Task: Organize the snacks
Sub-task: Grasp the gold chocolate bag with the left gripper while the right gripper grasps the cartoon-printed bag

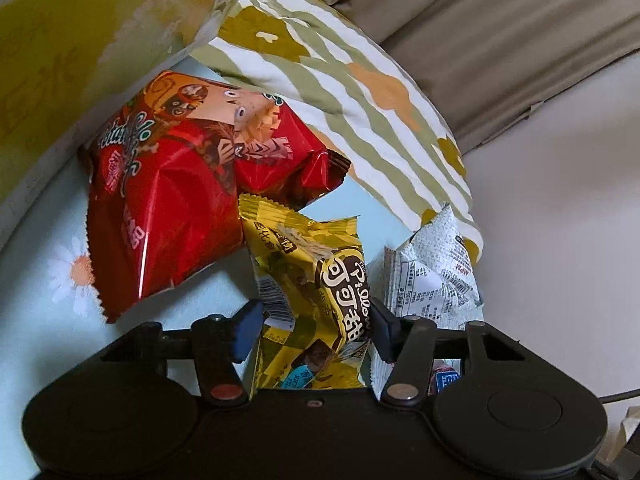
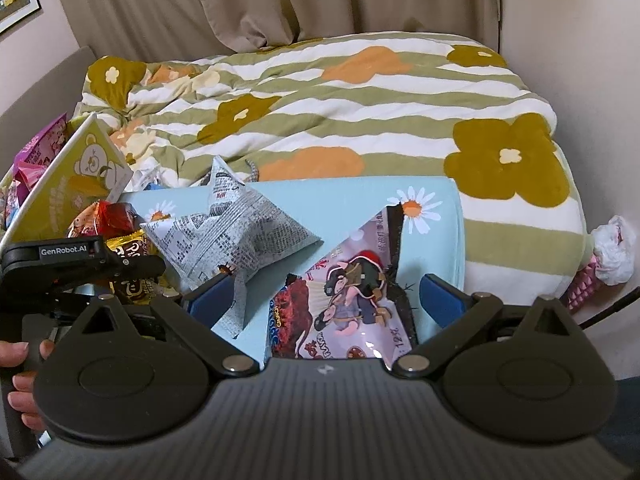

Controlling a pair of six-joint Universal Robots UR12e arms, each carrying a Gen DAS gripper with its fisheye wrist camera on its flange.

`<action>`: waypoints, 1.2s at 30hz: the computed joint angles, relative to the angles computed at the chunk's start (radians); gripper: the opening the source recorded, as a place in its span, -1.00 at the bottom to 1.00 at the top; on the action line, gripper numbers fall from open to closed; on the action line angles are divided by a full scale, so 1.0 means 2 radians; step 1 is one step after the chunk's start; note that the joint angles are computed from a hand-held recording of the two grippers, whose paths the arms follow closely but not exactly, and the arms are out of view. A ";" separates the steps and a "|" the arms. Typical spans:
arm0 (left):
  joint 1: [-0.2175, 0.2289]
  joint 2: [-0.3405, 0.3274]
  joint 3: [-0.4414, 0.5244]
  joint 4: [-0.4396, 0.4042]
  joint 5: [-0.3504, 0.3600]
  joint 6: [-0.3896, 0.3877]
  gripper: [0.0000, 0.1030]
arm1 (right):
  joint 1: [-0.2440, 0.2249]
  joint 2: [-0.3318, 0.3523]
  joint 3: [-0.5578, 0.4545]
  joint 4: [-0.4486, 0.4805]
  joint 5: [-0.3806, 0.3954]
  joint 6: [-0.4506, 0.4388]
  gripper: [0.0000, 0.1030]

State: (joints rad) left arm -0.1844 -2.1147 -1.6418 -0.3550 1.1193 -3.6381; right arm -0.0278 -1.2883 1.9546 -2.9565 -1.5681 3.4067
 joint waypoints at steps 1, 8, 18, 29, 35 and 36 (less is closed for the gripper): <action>0.000 0.001 0.000 -0.001 -0.001 0.003 0.13 | 0.001 0.001 -0.002 0.003 -0.002 -0.003 1.00; -0.005 0.014 -0.012 -0.005 0.017 0.053 -0.04 | 0.004 0.008 -0.006 0.015 -0.015 -0.016 1.00; -0.008 0.030 -0.028 -0.016 0.018 0.075 -0.08 | 0.004 0.013 -0.005 0.017 -0.015 -0.024 1.00; -0.012 0.044 -0.045 0.005 0.022 0.084 -0.16 | 0.000 0.005 0.004 0.033 0.014 -0.025 0.61; -0.012 0.056 -0.060 0.027 0.023 0.081 -0.16 | 0.002 -0.013 0.019 0.028 0.012 -0.021 0.52; -0.012 0.058 -0.062 0.032 0.024 0.081 -0.16 | 0.002 -0.016 0.022 0.026 0.012 -0.019 0.52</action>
